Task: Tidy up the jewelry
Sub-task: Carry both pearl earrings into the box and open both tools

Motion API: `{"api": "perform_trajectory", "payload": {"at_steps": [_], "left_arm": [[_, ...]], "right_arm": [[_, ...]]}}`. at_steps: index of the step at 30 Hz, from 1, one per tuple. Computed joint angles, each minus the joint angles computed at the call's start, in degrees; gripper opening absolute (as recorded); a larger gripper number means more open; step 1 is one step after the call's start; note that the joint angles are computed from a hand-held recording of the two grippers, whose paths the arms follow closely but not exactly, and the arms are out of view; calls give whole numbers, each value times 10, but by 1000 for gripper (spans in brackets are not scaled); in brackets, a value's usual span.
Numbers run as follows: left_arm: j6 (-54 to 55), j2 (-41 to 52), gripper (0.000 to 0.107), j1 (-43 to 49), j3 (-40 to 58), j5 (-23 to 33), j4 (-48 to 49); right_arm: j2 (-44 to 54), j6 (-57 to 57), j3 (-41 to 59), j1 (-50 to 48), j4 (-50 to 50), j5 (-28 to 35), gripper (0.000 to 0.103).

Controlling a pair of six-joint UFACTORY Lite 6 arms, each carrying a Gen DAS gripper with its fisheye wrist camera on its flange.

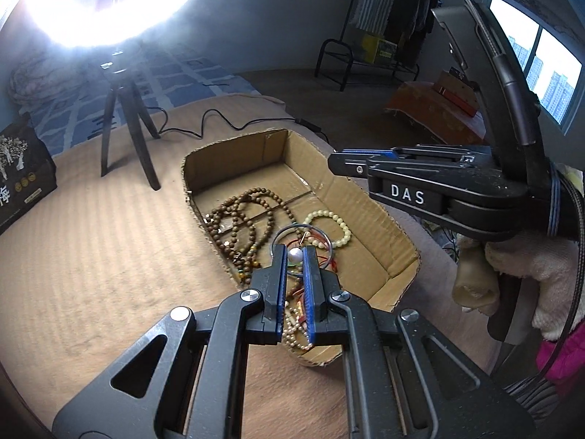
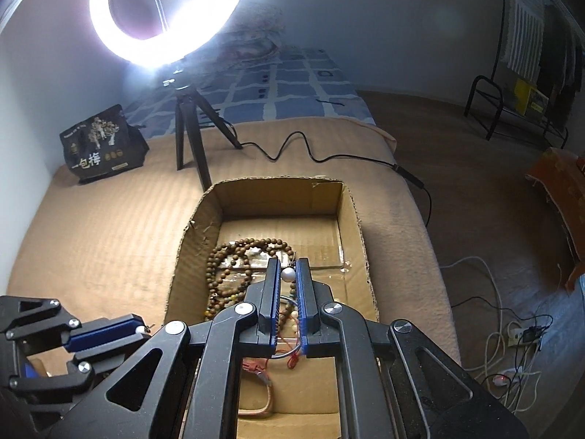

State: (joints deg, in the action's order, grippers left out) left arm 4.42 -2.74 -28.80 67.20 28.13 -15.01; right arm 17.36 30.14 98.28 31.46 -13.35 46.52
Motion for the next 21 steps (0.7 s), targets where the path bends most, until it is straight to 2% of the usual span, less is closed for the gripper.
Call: {"api": "perform_trajectory", "payload": {"at_steps": [14, 15, 16, 18, 21], "left_arm": [[12, 26, 7, -8, 18, -7, -21], [11, 25, 7, -10, 17, -7, -19], [8, 24, 7, -11, 18, -6, -15], [1, 26, 8, -14, 19, -4, -8], [-12, 25, 36, -17, 16, -11, 1]], "right_arm": [[6, -1, 4, -3, 1, -1, 7], [7, 1, 4, -3, 0, 1, 15], [7, 2, 5, -3, 0, 1, 28], [4, 6, -1, -4, -1, -4, 40], [3, 11, -1, -6, -6, -3, 40]]}}
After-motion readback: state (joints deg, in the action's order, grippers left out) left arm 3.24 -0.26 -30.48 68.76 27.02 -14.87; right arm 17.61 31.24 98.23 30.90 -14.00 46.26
